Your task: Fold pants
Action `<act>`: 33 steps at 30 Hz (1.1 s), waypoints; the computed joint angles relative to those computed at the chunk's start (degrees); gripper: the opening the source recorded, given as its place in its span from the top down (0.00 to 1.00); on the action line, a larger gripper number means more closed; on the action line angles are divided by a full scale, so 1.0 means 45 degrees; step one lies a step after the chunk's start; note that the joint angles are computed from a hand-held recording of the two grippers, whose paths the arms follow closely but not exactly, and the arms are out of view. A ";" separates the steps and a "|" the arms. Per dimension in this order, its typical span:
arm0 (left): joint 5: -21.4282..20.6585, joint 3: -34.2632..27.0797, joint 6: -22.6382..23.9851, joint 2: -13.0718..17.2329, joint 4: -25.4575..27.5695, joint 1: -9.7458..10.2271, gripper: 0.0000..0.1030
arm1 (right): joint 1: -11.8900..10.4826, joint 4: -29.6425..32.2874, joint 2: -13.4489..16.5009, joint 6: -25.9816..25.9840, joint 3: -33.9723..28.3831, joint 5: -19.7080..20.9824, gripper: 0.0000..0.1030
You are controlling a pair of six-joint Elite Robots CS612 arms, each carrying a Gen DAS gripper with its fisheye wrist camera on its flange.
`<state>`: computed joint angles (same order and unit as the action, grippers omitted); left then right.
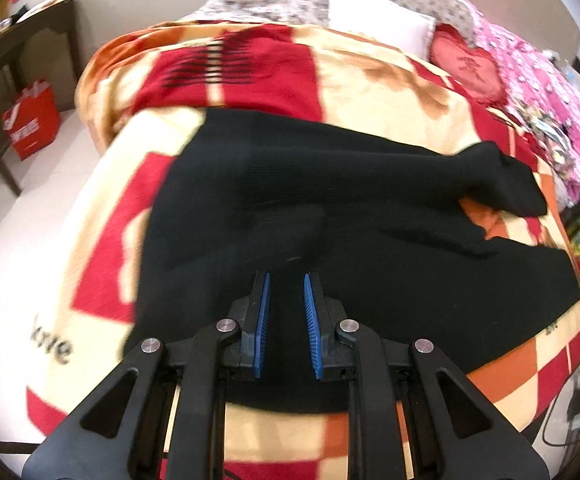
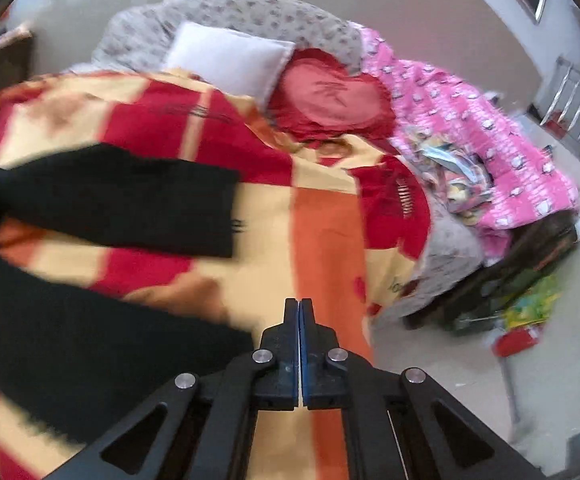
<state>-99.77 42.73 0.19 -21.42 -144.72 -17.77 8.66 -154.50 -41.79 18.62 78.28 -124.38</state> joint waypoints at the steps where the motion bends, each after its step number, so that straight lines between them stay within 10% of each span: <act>1: 0.0134 0.0100 -0.0181 -0.0049 -0.0024 0.0061 0.85 | -0.0165 0.0125 0.0021 0.0329 -0.0008 0.0785 1.00; 6: 0.0569 0.0382 -0.0924 -0.0190 -0.0076 0.0353 0.85 | -0.0462 -0.1701 -0.0177 0.1265 0.0562 0.3587 0.96; 9: 0.0684 0.0271 -0.1158 -0.0101 -0.0044 0.0446 0.85 | -0.0460 -0.3273 -0.0171 0.1186 0.0618 0.6456 0.73; 15: 0.0454 -0.0024 -0.1941 0.0185 0.0035 0.0542 0.85 | 0.0199 -0.2567 0.0730 -0.0451 -0.0941 0.8915 0.65; 26: 0.1098 0.0618 -0.0735 -0.0072 -0.0521 0.0376 0.79 | 0.1062 -0.0118 0.2015 -0.2768 -0.3186 0.9440 0.64; 33: -0.0162 -0.2511 -0.0536 0.1173 0.1070 0.0561 0.79 | 0.0867 0.0030 0.3168 -0.3395 -0.6156 1.0051 0.64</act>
<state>-100.50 31.43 -2.22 -16.15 -139.91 -15.24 12.56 -154.36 -27.53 3.35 50.57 -79.15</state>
